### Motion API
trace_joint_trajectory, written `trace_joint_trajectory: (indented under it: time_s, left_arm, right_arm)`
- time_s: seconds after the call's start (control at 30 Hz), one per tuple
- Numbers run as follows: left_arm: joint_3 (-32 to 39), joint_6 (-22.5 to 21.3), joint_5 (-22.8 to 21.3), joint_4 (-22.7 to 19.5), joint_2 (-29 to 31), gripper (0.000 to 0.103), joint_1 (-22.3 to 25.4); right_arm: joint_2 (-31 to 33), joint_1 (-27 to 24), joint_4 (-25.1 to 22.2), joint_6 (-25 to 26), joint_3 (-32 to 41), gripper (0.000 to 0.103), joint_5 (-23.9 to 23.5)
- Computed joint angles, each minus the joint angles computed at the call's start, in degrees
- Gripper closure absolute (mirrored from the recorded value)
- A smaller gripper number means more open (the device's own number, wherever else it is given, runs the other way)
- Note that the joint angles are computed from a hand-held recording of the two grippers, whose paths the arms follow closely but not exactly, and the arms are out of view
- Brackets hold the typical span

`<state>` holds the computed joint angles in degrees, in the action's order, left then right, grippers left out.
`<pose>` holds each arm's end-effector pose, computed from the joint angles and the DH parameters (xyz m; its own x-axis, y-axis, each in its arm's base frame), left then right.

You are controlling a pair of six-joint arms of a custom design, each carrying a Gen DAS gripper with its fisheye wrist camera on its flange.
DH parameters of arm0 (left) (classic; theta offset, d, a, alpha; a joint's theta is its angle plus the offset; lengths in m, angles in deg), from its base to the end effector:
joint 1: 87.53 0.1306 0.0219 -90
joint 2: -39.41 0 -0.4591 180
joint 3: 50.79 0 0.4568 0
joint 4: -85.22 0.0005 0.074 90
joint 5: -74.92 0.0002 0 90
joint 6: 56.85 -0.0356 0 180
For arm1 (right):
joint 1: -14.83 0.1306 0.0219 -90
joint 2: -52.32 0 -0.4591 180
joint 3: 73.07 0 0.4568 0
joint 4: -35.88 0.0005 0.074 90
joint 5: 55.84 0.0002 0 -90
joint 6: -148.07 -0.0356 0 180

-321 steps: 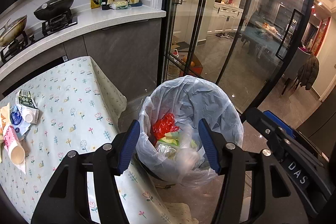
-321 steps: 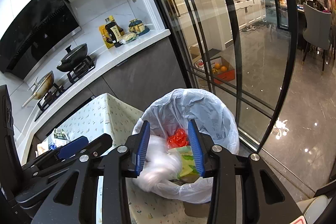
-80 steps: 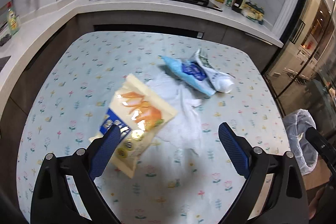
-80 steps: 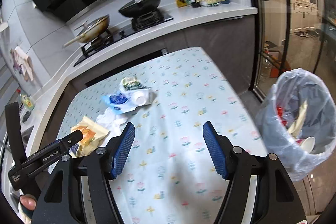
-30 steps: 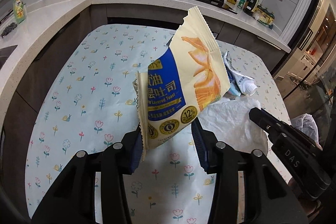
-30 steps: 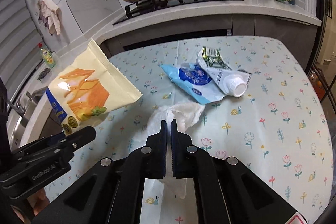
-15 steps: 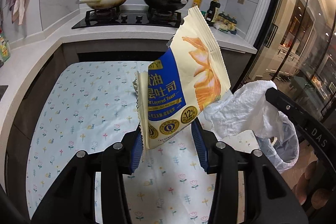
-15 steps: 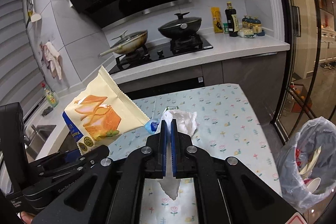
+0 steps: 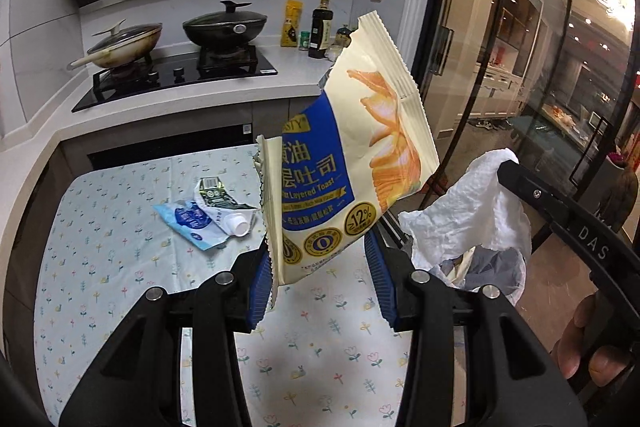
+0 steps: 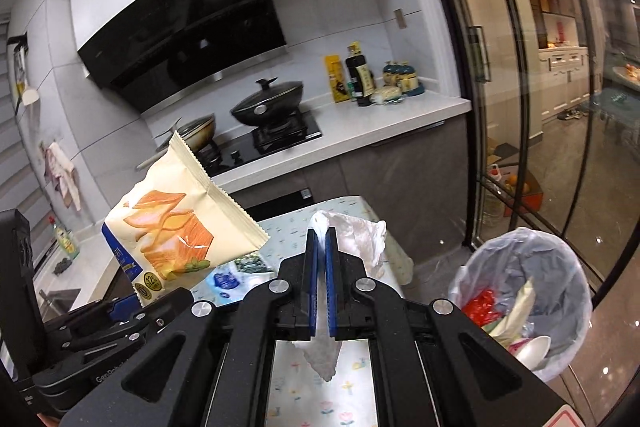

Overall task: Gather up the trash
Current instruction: 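Carry the packet and tissue over the bin and open both tools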

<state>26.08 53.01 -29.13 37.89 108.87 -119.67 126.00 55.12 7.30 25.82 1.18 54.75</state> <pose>0.3404 -0.2043 0.5496 -0.6328 0.0084 -0.7743 0.1525 0.9817 -0.1140 0.3473 0.2774 0.5252 -0.4996 0.2313 -0.8348 -0.1205 0.9358 0.3314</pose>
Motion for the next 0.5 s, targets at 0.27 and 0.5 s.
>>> trace_joint_trajectory:
  time_s: [0.27, 0.5]
  left_arm:
    - [2.82, 0.34, -1.96, 0.33, 3.89, 0.061, -6.41]
    - [4.88, -0.47, -1.73, 0.67, 7.22, 0.061, -9.3]
  right_arm:
    - [-5.02, -4.38, -1.13, -1.31, -3.65, 0.099, -0.17]
    - [-8.5, -8.16, -2.3, -2.17, -6.41, 0.099, -0.86]
